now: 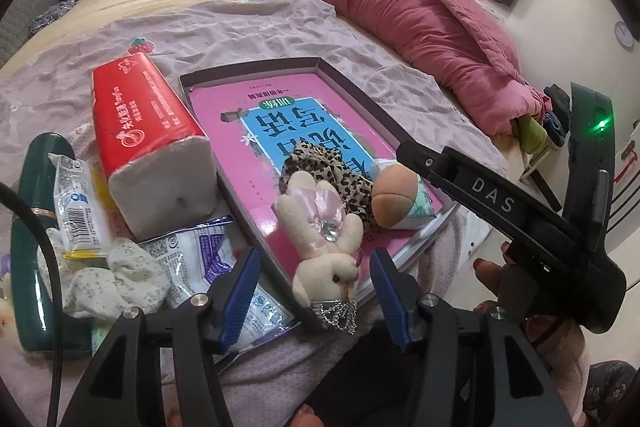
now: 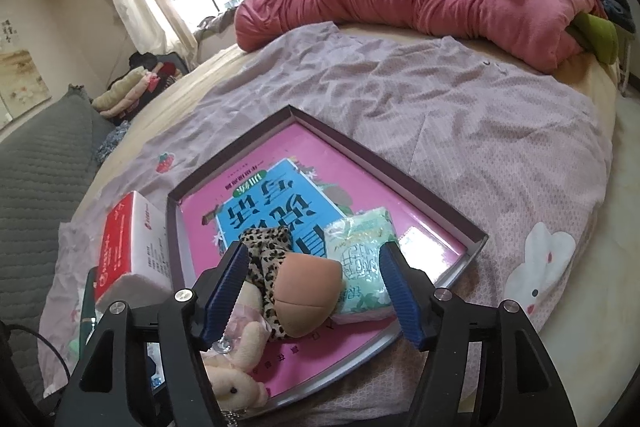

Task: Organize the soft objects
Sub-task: 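Open the left tool releasing the bunny while the right tool opens releasing the sponge, then move both tools back from the tray toward the pile of items on the bed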

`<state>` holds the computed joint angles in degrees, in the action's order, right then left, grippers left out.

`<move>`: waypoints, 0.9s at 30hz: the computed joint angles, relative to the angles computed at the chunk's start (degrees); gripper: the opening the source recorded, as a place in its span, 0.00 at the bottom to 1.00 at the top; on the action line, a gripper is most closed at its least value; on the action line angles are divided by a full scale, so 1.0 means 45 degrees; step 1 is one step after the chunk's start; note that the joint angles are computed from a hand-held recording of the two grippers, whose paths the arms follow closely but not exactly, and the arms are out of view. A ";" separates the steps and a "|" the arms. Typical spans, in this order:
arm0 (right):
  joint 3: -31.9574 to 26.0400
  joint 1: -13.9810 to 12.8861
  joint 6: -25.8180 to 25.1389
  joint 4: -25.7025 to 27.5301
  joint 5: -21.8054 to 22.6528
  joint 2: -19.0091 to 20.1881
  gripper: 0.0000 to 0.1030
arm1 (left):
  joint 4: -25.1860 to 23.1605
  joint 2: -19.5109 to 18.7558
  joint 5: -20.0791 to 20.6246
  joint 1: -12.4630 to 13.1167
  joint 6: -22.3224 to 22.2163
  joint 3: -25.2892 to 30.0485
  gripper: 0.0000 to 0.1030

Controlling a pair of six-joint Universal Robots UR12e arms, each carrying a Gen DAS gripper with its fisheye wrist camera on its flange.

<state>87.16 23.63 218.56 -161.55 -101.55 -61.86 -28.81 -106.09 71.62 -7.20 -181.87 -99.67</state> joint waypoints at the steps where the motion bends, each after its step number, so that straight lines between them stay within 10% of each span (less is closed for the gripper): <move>1: -0.0005 0.0003 -0.0025 -0.0012 -0.0026 -0.0001 0.68 | 0.0039 0.0018 0.0022 -0.0002 -0.0003 -0.0012 0.55; 27: -0.0050 0.0608 -0.1515 -0.1086 -0.1688 -0.0081 0.74 | 0.1144 0.1369 0.0067 0.0898 -0.1002 -0.1301 0.55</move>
